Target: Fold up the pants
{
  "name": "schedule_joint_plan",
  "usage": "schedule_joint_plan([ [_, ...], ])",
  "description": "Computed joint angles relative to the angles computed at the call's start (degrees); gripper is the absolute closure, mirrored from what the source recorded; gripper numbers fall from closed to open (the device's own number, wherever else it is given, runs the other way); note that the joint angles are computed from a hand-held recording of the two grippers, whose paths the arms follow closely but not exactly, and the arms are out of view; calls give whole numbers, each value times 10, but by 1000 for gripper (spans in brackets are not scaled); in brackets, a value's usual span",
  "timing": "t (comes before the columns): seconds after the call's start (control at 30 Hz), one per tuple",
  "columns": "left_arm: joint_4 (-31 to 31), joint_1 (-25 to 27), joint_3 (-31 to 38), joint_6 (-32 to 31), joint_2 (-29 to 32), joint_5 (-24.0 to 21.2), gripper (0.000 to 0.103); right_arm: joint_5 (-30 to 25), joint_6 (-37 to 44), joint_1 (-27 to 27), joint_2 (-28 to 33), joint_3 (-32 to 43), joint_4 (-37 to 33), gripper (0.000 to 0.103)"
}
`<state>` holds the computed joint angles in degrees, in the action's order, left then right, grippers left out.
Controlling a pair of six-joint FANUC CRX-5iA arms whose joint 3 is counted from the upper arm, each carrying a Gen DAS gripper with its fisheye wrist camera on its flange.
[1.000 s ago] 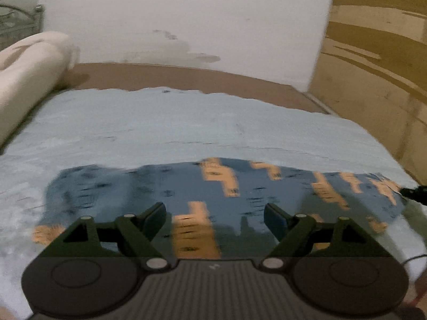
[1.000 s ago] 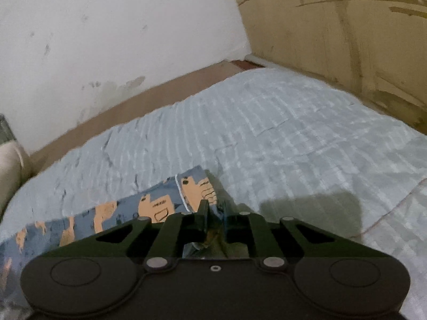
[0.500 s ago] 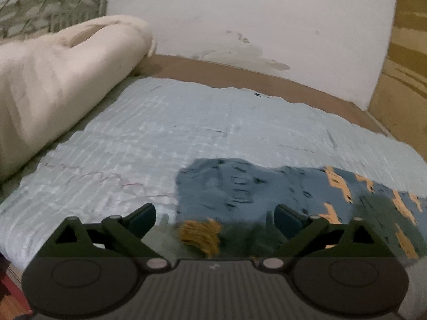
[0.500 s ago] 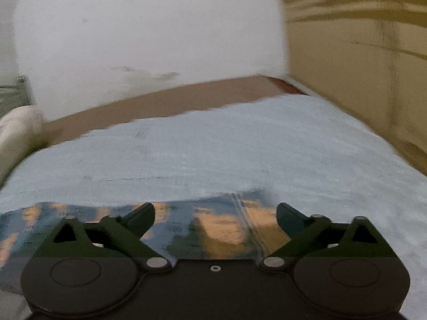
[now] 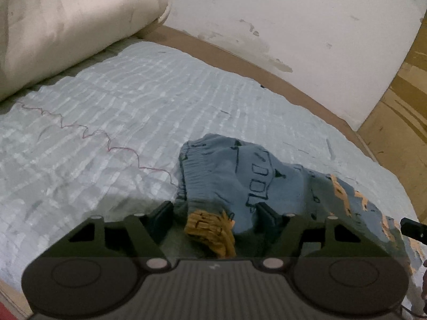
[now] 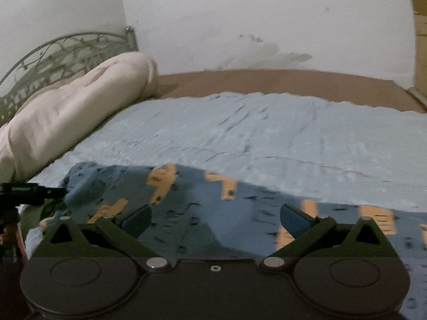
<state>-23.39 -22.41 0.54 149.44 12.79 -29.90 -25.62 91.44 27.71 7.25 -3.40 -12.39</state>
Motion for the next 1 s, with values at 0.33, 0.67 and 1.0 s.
schedule_joint_plan([
  [0.33, 14, 19, -24, 43, -3, 38, 50, -22, 3, 26, 42, 43, -14, 1],
  [0.67, -12, -2, 43, 7, 11, -48, 83, -23, 53, 33, 40, 44, -49, 1],
  [1.0, 55, 20, 66, -119, 27, -76, 58, -14, 77, 26, 33, 39, -84, 1],
])
